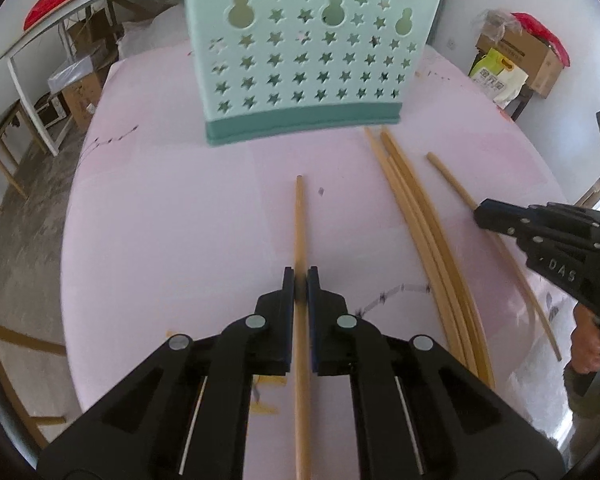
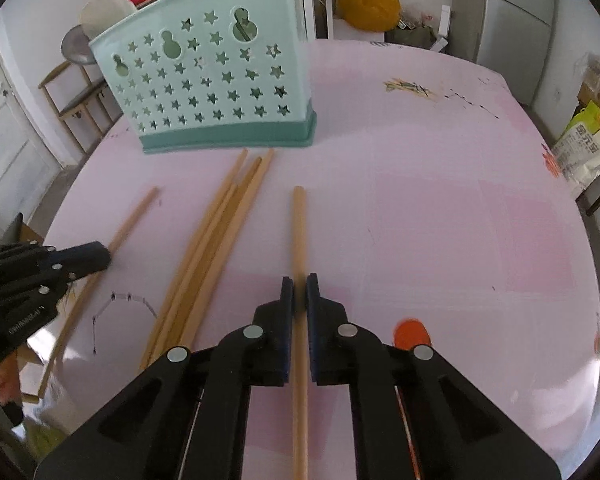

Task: Organize utensils
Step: 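Close the left tool on one wooden chopstick while the right tool grasps another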

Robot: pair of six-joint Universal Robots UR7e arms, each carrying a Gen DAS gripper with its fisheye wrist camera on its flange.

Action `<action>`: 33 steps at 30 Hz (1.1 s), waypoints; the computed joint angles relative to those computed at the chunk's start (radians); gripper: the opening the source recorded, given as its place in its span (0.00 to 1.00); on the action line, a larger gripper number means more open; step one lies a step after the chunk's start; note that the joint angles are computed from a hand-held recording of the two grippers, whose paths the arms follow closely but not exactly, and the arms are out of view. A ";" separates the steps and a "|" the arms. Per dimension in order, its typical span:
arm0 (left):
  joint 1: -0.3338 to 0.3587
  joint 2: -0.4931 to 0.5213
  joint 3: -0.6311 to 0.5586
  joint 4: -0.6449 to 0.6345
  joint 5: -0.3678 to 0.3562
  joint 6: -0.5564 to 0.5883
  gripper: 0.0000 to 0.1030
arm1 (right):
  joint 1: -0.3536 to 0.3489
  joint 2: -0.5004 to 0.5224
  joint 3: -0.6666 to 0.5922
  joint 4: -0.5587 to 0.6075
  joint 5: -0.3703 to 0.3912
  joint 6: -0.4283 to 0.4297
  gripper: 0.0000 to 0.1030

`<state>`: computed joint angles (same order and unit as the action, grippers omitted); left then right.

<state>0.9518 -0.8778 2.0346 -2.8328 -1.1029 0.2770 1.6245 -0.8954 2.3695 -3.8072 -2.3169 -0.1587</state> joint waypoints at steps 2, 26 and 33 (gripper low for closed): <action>0.003 -0.016 0.003 0.031 0.004 -0.032 0.05 | -0.006 -0.020 0.020 0.018 0.022 0.019 0.07; -0.031 0.104 -0.035 -0.151 0.111 -0.026 0.21 | 0.008 -0.031 -0.085 0.202 -0.039 0.060 0.13; -0.026 0.109 -0.051 -0.132 0.110 -0.003 0.21 | 0.014 -0.048 -0.098 0.274 -0.054 0.099 0.13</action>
<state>0.9260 -0.7690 1.9833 -2.9651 -0.9930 0.2739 1.6382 -0.9434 2.2717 -3.5335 -2.3713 -0.0592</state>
